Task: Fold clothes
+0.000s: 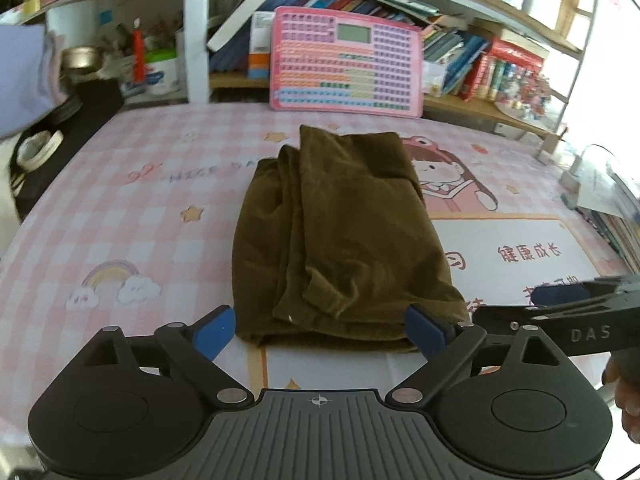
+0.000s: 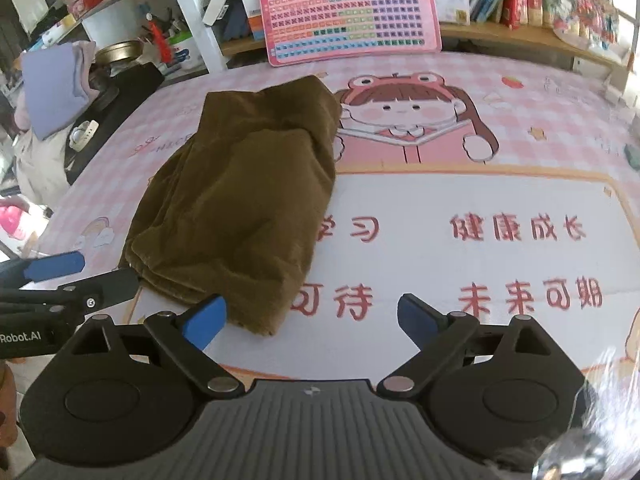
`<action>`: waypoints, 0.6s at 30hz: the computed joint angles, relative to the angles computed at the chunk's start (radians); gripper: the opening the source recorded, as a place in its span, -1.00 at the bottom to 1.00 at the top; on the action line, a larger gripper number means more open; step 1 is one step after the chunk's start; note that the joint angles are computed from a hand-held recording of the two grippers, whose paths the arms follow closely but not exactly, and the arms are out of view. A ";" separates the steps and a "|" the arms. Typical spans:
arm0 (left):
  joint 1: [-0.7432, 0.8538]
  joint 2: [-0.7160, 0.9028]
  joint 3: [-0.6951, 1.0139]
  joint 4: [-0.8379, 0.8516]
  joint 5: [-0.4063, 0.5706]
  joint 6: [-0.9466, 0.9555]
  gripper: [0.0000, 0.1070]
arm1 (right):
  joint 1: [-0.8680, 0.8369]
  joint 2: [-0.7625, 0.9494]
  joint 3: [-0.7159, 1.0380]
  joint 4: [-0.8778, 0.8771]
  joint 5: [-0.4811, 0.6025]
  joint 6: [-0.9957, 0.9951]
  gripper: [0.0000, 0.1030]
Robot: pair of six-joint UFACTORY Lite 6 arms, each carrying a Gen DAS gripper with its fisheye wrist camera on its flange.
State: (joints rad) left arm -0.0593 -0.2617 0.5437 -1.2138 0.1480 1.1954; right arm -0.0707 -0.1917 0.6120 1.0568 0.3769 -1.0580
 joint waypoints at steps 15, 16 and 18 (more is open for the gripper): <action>0.163 0.197 0.162 -0.257 0.157 0.287 0.73 | -0.109 0.273 0.170 0.198 0.201 -0.003 0.75; 0.193 0.253 0.210 -0.235 0.196 0.272 0.73 | -0.101 0.288 0.186 0.206 0.198 0.010 0.75; 0.246 0.356 0.299 -0.201 0.274 0.250 0.73 | -0.081 0.323 0.222 0.236 0.184 0.023 0.74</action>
State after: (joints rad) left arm 0.1869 0.0945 0.8425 -1.4147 0.4223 1.4458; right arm -0.1519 0.1316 0.8341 1.2928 0.5606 -1.0348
